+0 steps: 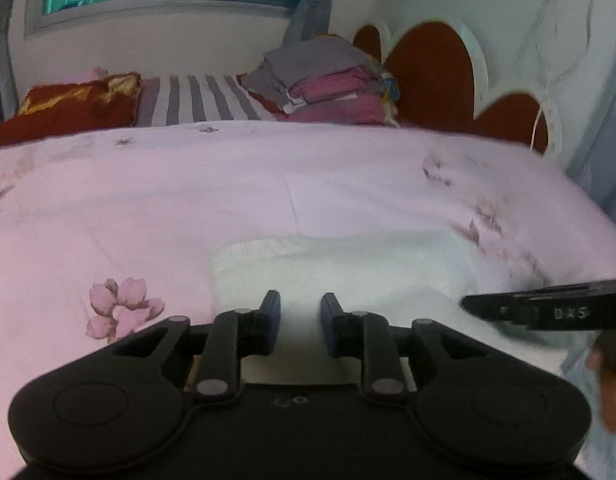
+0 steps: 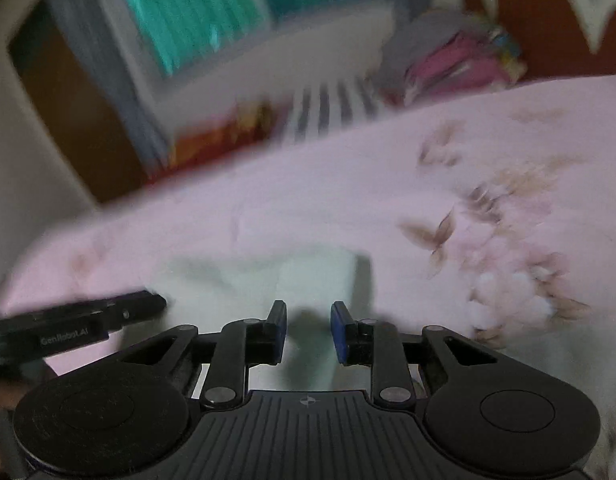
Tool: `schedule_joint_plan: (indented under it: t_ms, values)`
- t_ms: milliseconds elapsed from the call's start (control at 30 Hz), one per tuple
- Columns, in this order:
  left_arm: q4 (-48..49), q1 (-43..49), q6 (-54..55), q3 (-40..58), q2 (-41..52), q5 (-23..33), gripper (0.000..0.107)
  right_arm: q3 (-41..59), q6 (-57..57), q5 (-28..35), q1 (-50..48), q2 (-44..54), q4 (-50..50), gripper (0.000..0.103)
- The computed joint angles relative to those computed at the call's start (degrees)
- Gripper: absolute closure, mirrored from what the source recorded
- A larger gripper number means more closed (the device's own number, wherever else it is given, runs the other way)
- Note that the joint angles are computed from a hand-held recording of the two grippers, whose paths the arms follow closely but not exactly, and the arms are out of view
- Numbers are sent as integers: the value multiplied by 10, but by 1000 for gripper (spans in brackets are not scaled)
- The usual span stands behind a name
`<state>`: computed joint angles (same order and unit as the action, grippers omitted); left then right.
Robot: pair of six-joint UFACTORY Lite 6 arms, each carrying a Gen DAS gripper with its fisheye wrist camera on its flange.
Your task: Fold small clothes
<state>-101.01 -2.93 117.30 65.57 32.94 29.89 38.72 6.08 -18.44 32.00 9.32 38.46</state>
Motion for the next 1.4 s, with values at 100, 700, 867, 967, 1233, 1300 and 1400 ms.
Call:
schedule_joint_plan:
  t_ms: [100,700,867,967,1233,1300,1400]
  values:
    - [23,41,-23,-21,-45,60,87,42,-14,33,-25,31,-9,77]
    - [-20,56,79,-136,-111,105,85,38,-243,-35,46,8,154,77]
    - [-51,41,134,-213,-149,92,85,31,-387,-69,139,28,305,77]
    - [-37,68,132,-272,-208,120,85,25,-458,-108,173,7,405,77]
    - [42,171,143,-418,-311,124,85,-42,-494,-143,343,-53,523,77]
    - [59,196,150,-449,-336,116,85,-58,-477,-159,383,-44,555,77]
    - [89,228,145,-488,-383,117,85,-81,-444,-179,431,-63,595,77]
